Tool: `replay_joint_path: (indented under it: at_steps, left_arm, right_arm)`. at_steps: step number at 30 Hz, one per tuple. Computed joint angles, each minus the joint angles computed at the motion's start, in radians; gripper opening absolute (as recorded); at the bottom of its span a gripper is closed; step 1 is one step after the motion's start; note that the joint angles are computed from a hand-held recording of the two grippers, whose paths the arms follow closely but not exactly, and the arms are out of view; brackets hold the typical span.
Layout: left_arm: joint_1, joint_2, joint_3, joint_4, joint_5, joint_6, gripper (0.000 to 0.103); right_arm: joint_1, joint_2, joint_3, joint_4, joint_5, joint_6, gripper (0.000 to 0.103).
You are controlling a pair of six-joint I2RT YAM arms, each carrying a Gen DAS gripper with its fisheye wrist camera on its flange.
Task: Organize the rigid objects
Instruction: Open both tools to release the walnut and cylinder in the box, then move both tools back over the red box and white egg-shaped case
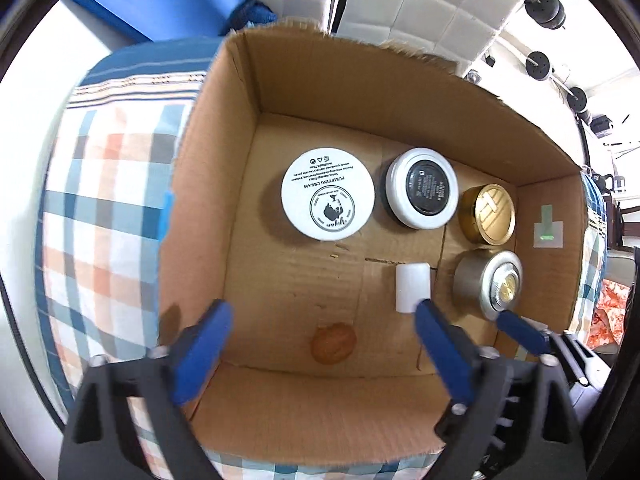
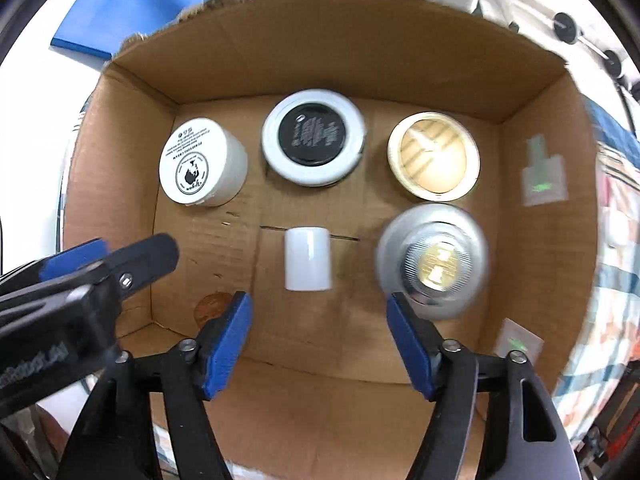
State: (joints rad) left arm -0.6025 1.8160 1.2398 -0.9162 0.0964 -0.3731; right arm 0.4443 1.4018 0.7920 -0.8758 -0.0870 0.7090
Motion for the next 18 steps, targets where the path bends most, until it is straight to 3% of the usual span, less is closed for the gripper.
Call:
replay_joint_path:
  at_steps: [3, 7, 12, 18]
  left_arm:
    - [-0.030, -0.065, -0.033, -0.015, -0.025, -0.026, 0.097]
    - [-0.067, -0.138, -0.075, -0.016, -0.061, -0.061, 0.102]
    - [-0.146, -0.226, -0.070, -0.085, -0.098, -0.122, 0.103]
    - [-0.223, -0.321, -0.043, -0.163, -0.140, -0.173, 0.103]
  right_arm:
    - [-0.004, -0.076, -0.005, -0.075, 0.021, 0.002, 0.084]
    - [0.004, -0.188, -0.018, -0.165, 0.019, 0.023, 0.103]
    - [0.105, -0.316, -0.023, -0.270, 0.085, 0.131, 0.103]
    - [0.213, -0.446, 0.077, -0.454, 0.153, 0.240, 0.103]
